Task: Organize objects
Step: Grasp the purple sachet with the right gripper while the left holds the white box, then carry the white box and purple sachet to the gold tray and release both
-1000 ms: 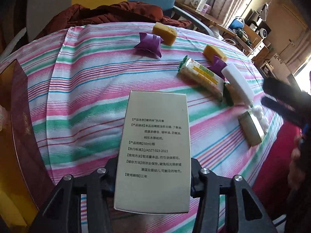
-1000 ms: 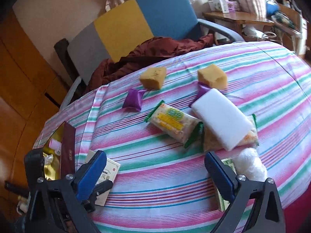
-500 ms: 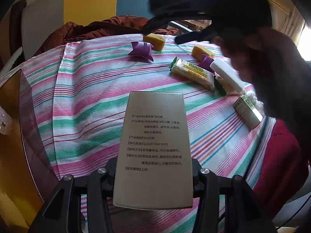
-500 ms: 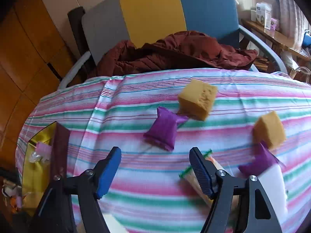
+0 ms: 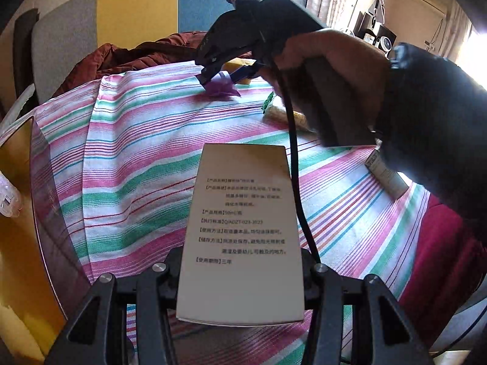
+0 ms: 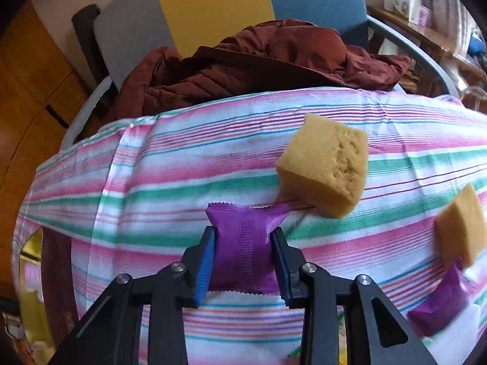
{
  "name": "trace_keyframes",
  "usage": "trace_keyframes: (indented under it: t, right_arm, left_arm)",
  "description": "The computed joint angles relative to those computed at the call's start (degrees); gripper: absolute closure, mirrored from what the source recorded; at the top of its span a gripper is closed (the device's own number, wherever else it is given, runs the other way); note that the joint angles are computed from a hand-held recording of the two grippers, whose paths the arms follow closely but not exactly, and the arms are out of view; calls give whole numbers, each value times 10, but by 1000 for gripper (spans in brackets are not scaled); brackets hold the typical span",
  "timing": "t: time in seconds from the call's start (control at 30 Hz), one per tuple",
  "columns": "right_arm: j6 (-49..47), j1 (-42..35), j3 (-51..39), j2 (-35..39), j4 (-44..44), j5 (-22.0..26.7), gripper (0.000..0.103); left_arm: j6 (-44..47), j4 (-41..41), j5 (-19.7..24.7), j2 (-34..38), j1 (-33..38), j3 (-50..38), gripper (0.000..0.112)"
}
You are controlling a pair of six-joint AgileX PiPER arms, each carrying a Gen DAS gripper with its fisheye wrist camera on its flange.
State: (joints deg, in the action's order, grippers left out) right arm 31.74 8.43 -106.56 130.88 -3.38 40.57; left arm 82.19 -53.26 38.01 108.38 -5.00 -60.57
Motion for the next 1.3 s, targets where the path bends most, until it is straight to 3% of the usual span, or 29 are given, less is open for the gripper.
trace_keyframes:
  t: [0.2,0.33,0.7,1.0,1.3]
  right_arm:
    - [-12,10,150,-89,-16,-56,67]
    - [-12,16,249,-154,-11,-93,67]
    - [140,78,395,-290,-138,-157,67]
    - [252,153,430,-323,-214,-172,67]
    - [250,223,354,-286,-213,-159,67]
  left_arm:
    - [-7,1,4,1,2,-2,62]
    - [-27,8,31,2,12,-11,62]
    - [-17,-8,51,-96,58,24,62]
    - [-23,-20,100,-137,149,7,62]
    - [-68,-28,142,-93,270,-76,62]
